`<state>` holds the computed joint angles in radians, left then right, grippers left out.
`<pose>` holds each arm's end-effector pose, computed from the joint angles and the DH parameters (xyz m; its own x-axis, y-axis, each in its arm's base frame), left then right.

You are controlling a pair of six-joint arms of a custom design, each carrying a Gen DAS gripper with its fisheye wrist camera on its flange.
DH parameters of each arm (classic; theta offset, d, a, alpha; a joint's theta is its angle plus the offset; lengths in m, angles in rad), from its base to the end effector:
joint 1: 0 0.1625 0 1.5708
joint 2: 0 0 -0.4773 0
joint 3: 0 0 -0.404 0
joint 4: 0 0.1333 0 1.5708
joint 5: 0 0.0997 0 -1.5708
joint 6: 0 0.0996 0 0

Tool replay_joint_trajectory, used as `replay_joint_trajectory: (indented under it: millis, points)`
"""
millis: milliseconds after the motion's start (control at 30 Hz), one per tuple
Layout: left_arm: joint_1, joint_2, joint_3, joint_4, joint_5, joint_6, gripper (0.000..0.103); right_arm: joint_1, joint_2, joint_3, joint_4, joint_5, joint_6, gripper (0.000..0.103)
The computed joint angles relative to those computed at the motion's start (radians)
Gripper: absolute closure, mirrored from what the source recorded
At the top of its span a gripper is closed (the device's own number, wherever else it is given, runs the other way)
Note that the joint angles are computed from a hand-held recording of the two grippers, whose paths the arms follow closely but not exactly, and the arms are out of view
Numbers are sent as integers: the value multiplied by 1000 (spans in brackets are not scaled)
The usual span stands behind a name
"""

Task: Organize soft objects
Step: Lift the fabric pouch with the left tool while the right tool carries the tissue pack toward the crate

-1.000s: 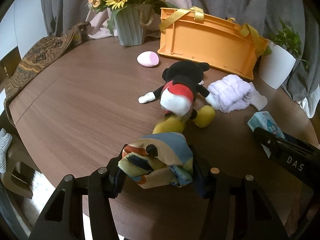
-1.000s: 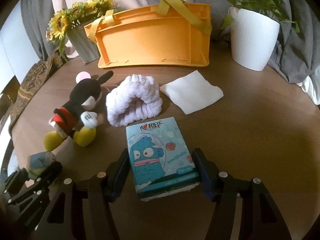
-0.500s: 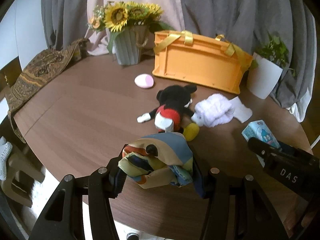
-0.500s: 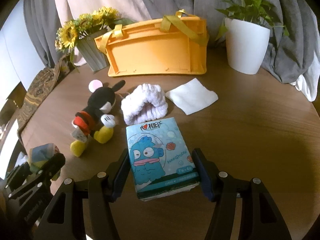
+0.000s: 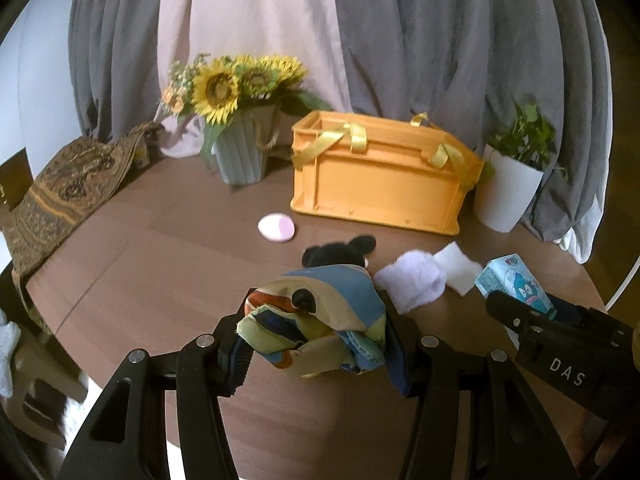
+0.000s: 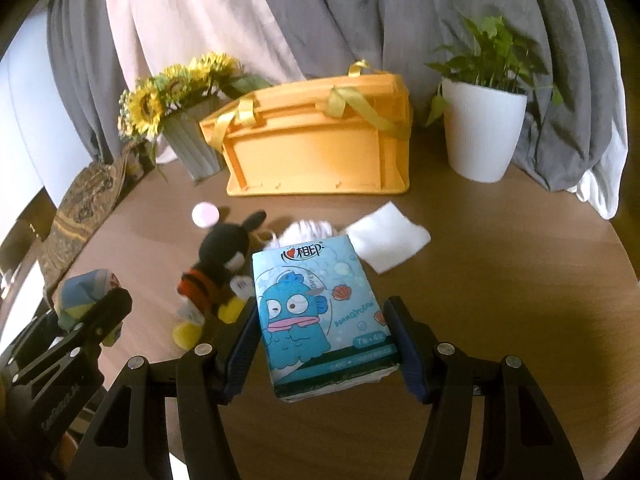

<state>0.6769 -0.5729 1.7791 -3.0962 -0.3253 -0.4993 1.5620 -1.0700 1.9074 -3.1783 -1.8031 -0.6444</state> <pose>-0.3639 -0.5845 0.0448 -0.7336 -0.2296 -0.6396 0.4429 0.5522 -0.7063 0.1047 -0.6396 0.2809 -0.7806 -0.2962 0.5503 -0.5787 0.6753 -0.4573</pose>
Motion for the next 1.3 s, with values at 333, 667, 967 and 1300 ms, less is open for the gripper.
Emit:
replay_joint_trajectory:
  millis: [333, 667, 967, 1300]
  points:
    - [31, 4, -73, -205, -65, 297, 49, 49, 29, -45, -43, -23, 55, 40]
    - [72, -13, -138, -310, -167, 521, 49, 104, 75, -108, -86, -66, 105, 40]
    - [117, -62, -168, -295, -295, 646, 49, 160, 131, -154, -159, -135, 154, 40]
    - [150, -84, -202, -270, -374, 728, 49, 206, 197, -202, -265, -210, 187, 40]
